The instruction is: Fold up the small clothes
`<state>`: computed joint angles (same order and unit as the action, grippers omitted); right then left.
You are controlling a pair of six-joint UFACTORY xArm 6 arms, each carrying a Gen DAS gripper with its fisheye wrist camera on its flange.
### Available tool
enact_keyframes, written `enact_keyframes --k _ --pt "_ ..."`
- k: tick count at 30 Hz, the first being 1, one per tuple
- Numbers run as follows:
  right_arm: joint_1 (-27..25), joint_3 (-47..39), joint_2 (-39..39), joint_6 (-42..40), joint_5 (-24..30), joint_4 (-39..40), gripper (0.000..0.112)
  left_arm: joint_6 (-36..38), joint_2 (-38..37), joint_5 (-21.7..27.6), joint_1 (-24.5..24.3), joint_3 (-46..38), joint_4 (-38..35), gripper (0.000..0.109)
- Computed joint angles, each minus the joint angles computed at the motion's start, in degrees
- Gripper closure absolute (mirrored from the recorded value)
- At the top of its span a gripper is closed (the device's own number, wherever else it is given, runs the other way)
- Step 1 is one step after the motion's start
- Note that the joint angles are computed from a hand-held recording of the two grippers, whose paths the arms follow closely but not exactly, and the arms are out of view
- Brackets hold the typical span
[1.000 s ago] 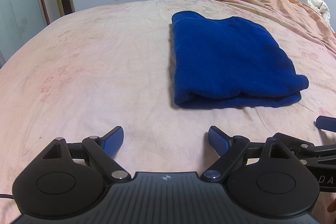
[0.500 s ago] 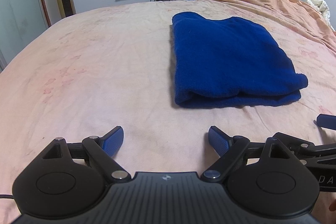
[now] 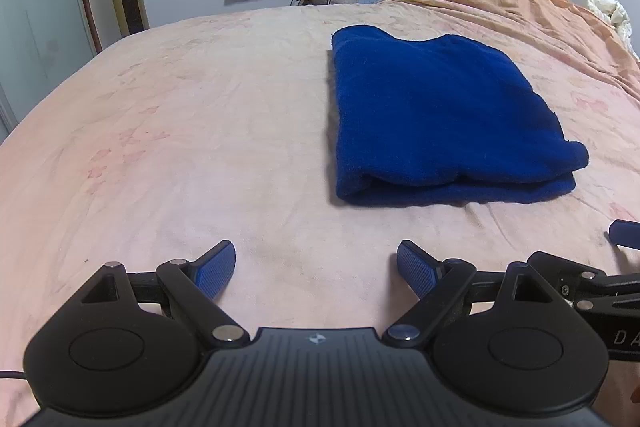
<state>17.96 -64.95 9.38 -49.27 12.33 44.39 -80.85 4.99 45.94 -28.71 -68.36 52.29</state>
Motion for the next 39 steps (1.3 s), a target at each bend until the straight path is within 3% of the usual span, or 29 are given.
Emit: enact_keyframes --k 9,15,21,39 --pt "0.5 -0.1 1.8 -1.9 -3.4 2.8 0.009 -1.7 -0.1 -1.3 0.4 1.1 1.4 0.02" --pt "0.9 0.1 2.1 -4.1 -4.5 4.4 0.009 -2.9 0.2 -1.1 0.3 1.3 2.4 0.01" --pt "0.9 -0.3 2.2 -5.3 -4.9 6.4 0.009 -5.3 0.1 -1.3 0.1 2.1 4.5 0.007" --pt "0.0 -1.1 3.5 -1.1 -5.5 1.6 0.009 -7.4 -0.2 -2.0 0.2 3.0 5.6 0.006"
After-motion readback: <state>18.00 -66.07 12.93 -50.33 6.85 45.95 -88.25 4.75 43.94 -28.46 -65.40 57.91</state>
